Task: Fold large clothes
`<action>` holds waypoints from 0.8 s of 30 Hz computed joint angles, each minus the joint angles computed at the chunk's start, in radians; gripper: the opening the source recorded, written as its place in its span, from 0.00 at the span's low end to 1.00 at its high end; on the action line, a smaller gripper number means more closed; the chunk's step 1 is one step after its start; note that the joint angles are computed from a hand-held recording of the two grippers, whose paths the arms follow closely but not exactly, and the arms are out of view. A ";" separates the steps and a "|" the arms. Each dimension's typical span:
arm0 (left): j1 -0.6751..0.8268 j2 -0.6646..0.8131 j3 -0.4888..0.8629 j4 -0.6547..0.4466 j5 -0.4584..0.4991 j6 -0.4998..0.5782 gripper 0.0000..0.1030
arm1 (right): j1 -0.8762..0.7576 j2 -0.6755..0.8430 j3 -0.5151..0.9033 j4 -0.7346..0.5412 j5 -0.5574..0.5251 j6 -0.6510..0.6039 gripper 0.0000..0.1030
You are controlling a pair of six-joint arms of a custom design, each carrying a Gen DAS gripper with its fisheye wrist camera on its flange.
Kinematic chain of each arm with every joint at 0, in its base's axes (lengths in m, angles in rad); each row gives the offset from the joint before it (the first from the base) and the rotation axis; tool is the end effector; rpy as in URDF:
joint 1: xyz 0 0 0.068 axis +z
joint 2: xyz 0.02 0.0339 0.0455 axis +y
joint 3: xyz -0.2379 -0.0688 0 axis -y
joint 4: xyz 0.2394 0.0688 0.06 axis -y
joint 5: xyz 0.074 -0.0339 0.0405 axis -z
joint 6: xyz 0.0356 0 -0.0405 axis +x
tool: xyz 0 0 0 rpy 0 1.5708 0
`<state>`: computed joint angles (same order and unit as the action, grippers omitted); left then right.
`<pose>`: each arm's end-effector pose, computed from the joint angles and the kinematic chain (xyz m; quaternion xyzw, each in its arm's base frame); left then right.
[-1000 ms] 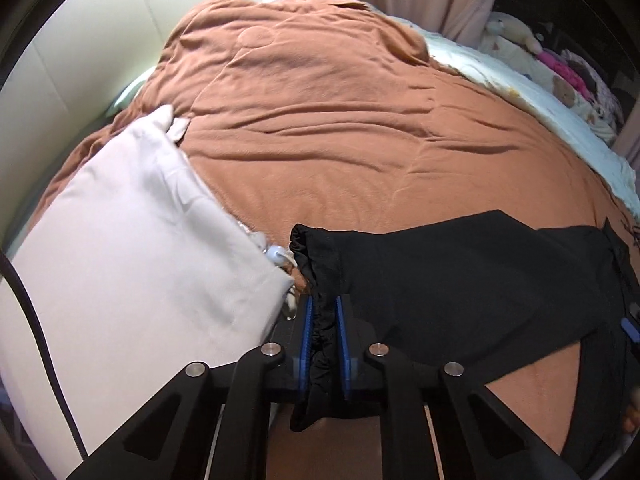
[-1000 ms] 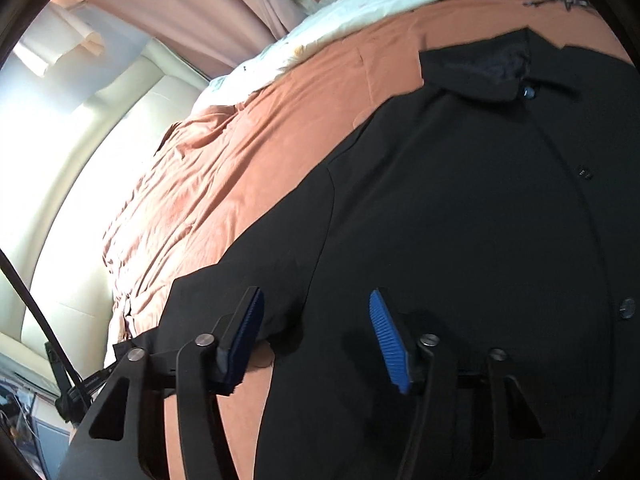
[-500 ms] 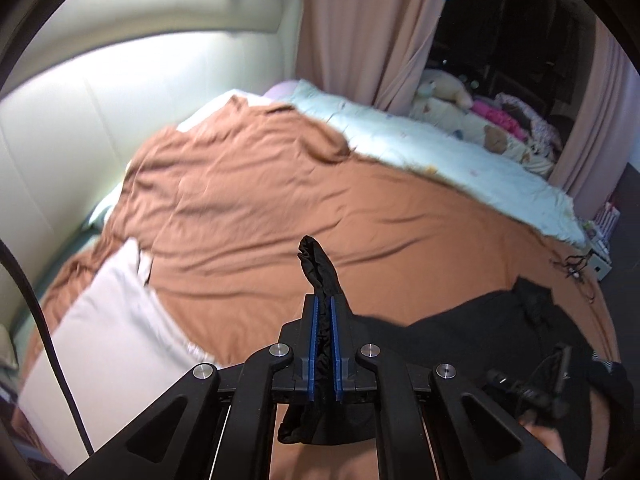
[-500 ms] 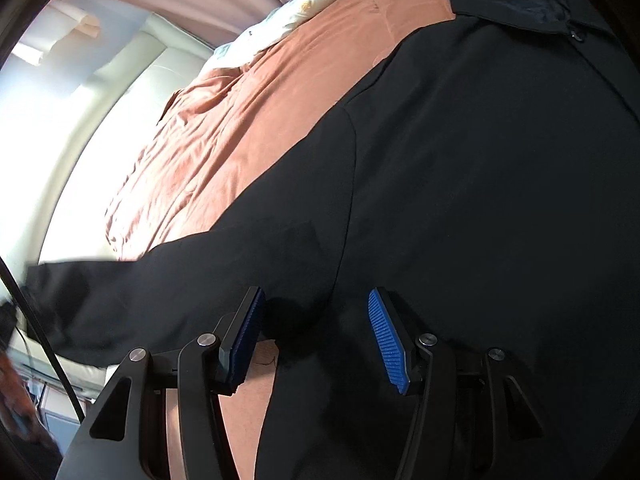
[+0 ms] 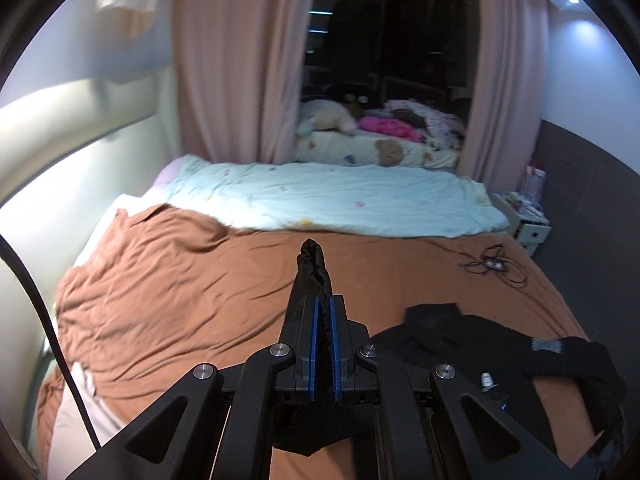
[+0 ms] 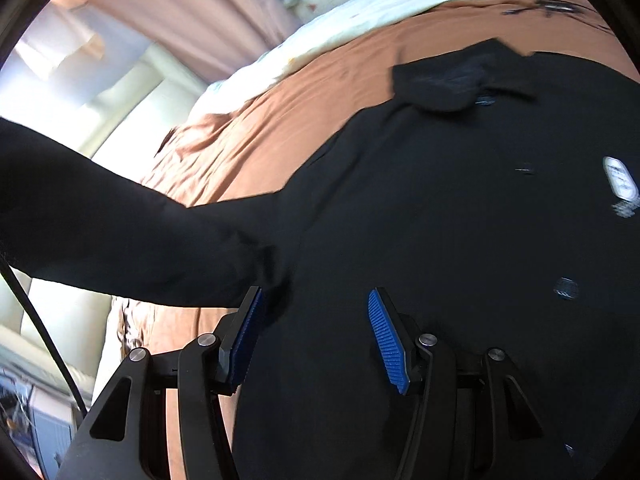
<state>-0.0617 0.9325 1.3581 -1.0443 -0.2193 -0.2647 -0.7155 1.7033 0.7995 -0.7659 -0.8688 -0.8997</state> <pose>0.1603 -0.0021 0.3950 -0.1394 0.8738 0.0220 0.4653 0.1968 -0.1350 0.1018 -0.0626 0.9041 0.3230 0.2728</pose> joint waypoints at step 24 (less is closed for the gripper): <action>-0.548 1.181 0.689 0.308 0.177 -0.068 0.35 | -0.448 0.292 0.375 0.013 0.003 0.247 0.73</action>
<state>-0.6101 2.1130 2.0467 -0.7364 -0.0425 -0.3331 -1.1637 1.9949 1.1748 -0.7530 -0.8654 -0.6531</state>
